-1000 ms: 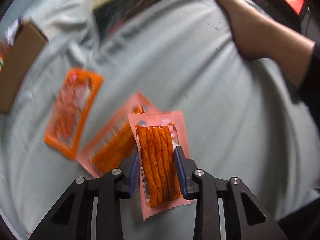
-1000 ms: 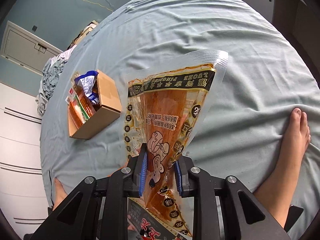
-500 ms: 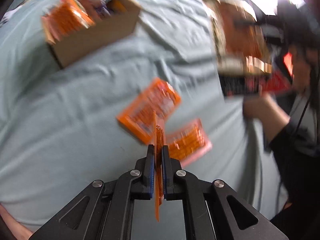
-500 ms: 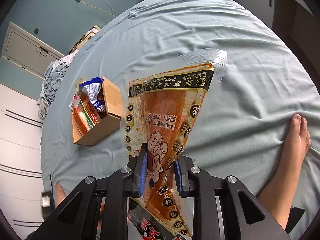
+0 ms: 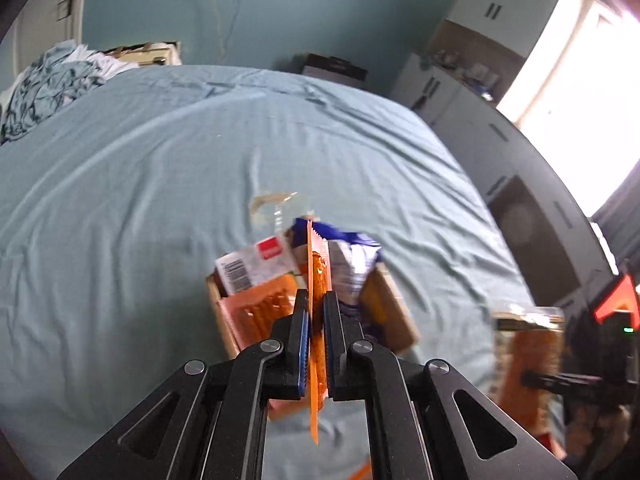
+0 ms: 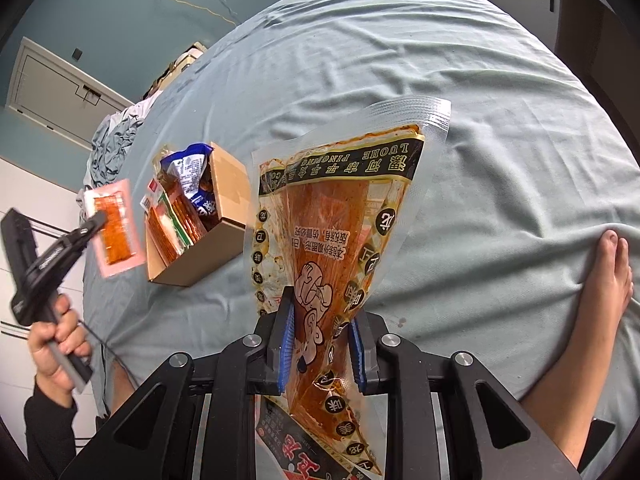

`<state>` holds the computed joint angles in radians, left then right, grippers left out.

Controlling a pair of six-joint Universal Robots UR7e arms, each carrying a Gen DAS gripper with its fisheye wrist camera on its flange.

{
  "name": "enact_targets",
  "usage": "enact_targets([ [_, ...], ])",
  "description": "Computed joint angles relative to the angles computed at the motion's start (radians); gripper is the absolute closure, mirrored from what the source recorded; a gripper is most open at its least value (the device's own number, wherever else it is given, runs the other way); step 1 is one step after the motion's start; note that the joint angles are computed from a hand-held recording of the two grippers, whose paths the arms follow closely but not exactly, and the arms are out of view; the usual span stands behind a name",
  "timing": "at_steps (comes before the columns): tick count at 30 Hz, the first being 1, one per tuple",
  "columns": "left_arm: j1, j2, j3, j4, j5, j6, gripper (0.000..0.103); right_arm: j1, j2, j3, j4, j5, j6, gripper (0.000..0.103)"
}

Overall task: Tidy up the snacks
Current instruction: 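Release the pink tray into the box with left tool while right lowers the bag there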

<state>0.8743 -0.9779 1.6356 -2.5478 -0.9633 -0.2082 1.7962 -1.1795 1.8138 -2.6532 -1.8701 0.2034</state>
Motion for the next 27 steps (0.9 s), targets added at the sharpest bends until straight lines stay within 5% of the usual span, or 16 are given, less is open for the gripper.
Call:
enact_targets([
  [2,0.004,0.023,0.010,-0.010,0.083,0.057,0.096,0.002,0.010,-0.003,-0.023,0.011,-0.008,0.081],
  [4,0.010,0.037,0.019,-0.002,0.170,0.094,0.079,0.006,0.023,-0.009,-0.047,0.024,-0.025,0.081],
  [6,0.016,0.032,0.029,0.041,0.201,0.069,0.032,0.014,0.045,-0.029,-0.061,0.037,-0.039,0.081],
  [7,0.017,0.021,0.040,0.047,0.191,0.068,0.029,0.017,0.055,-0.037,-0.070,0.041,-0.046,0.081],
  [11,0.002,-0.041,0.097,0.055,0.186,0.077,0.029,0.053,0.132,-0.125,-0.121,0.040,-0.087,0.081],
  [18,-0.050,-0.235,0.269,0.285,0.227,-0.182,0.029,0.090,0.335,-0.385,-0.155,0.137,-0.080,0.081],
  [22,-0.049,-0.319,0.379,0.323,0.138,-0.270,0.029,0.080,0.455,-0.509,-0.115,0.204,0.019,0.081],
  [27,-0.022,-0.328,0.404,0.365,0.034,-0.254,0.029,0.071,0.558,-0.563,-0.074,0.138,0.090,0.078],
])
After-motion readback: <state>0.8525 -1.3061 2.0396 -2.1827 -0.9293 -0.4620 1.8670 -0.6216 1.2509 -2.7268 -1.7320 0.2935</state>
